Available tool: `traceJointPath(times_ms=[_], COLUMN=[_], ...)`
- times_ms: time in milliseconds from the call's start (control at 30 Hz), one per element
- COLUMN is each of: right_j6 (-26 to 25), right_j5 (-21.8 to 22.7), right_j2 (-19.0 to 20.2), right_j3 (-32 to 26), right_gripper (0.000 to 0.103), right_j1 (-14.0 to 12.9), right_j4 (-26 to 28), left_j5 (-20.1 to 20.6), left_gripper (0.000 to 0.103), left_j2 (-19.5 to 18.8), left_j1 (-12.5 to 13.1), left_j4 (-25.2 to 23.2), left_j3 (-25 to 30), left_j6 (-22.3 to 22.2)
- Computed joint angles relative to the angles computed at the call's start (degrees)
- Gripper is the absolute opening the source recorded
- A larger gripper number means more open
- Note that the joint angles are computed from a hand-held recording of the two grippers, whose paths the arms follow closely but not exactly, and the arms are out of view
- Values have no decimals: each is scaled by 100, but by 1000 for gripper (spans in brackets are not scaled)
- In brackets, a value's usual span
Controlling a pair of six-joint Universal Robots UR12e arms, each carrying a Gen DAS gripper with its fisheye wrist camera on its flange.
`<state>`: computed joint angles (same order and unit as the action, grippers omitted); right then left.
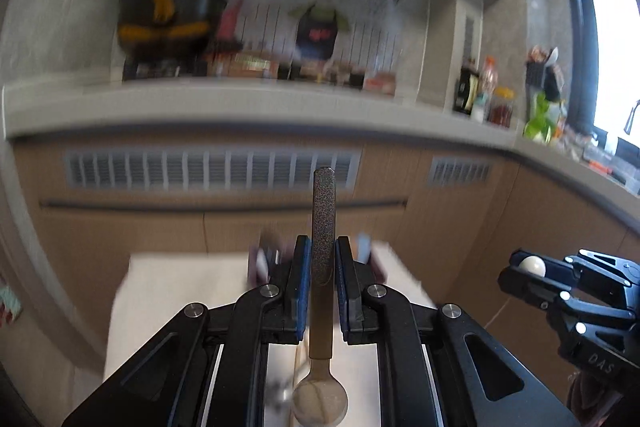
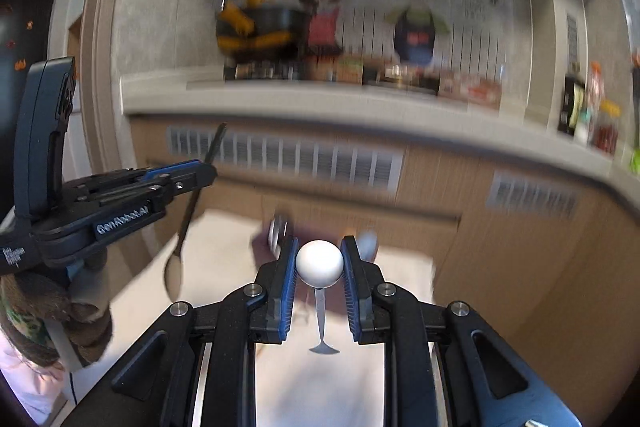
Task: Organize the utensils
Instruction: 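Lift both held spoons, lower them into the holder and open both grippers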
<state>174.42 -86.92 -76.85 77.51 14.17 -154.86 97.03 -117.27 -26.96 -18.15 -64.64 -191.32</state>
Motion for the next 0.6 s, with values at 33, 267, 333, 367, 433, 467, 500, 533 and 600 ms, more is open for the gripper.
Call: traceJointPath(times_ms=[33, 267, 333, 367, 433, 467, 500, 533, 600], right_j6=[2, 114, 122, 121, 130, 158, 168, 184, 194], right_j5=[29, 1, 37, 18, 36, 63, 91, 125, 151], right_j2=[76, 802, 961, 1065, 1162, 1234, 1283, 1363, 1491], right_j3=[-157, -1385, -1592, -1700, -1772, -1829, -1865, -1925, -2030], right_gripper=[20, 20, 20, 20, 20, 20, 20, 20, 20], right_j1=[-12, -73, -96, -101, -117, -128, -136, -149, -160], right_j4=[-6, 184, 312, 389, 508, 613, 702, 837, 1041], left_j5=[-10, 119, 51, 63, -18, -70, -146, -194, -274], left_gripper=[12, 13, 13, 13, 13, 13, 13, 13, 12], left_j2=[-121, -1010, -1181, -1250, -1418, -1475, -1529, -1557, -1688], left_j1=[18, 84, 131, 134, 191, 216, 250, 269, 306], left_j4=[38, 277, 159, 111, -72, -136, -184, -224, -409], left_j3=[242, 1824, 2084, 2176, 2382, 2438, 2465, 2445, 2549], left_j6=[81, 477, 432, 415, 338, 272, 174, 118, 57])
